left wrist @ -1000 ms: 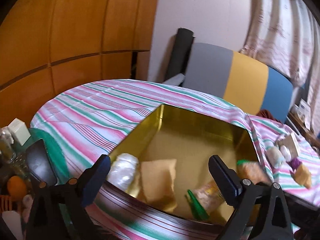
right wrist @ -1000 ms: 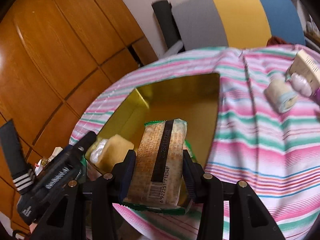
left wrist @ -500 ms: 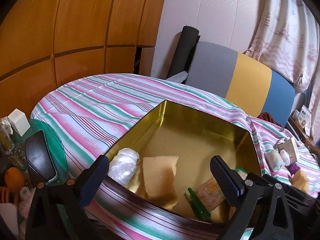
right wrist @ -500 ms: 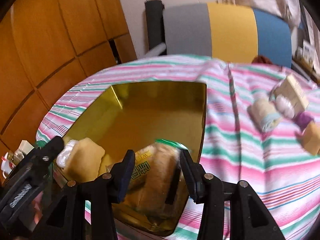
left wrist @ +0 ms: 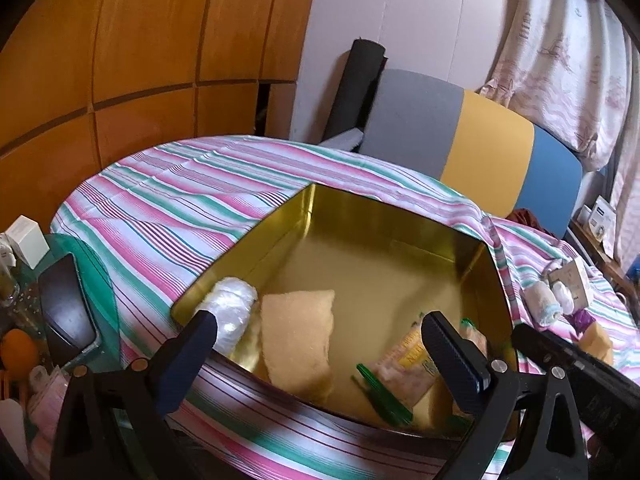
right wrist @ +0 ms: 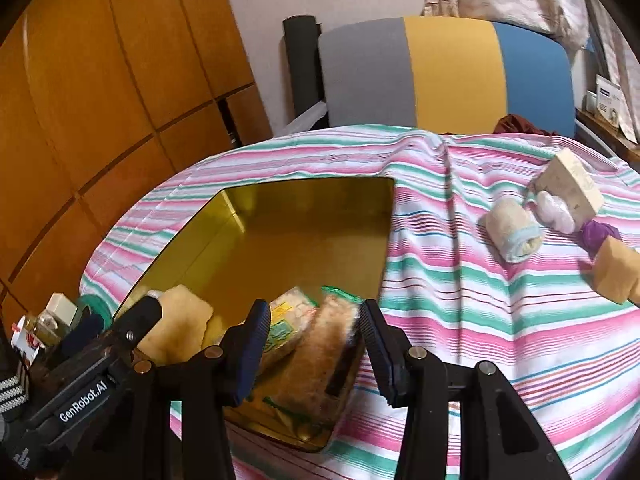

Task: Organize objects
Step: 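Withdraw the right gripper from the tin toward the remaining sponges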

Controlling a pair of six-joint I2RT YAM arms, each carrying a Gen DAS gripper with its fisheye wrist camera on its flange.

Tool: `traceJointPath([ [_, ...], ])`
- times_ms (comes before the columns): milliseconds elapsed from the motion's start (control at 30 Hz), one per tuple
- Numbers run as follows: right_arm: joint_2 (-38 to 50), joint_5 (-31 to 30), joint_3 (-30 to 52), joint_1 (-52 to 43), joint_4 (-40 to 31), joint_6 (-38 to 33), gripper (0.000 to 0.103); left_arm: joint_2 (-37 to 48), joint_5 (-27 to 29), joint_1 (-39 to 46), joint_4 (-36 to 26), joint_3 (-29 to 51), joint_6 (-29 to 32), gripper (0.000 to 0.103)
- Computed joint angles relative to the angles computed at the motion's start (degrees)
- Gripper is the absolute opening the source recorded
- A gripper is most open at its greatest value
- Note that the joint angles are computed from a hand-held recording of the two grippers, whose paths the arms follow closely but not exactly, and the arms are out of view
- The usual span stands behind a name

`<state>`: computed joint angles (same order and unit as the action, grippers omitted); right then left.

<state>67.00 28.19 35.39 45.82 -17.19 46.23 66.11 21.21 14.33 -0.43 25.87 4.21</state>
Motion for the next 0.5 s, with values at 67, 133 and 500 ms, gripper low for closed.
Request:
traceJointPath([
  [67, -1.56, 0.11, -0.8, -0.77, -0.68, 0.49, 0.047, 0.22, 1.05, -0.44, -1.31, 0.32, 0.26, 0.103],
  [133, -4.01, 0.36, -2.16, -1.73, -2.0, 1.3, 0.047, -0.24, 2.12, -1.22, -2.46, 0.19, 0.43, 0.103],
  [500, -17.58, -2.33, -11.32, -11.85, -8.77, 4.11, 0.047, -8.75, 2.19, -11.18, -5.47, -4.25, 5.14, 0.103],
])
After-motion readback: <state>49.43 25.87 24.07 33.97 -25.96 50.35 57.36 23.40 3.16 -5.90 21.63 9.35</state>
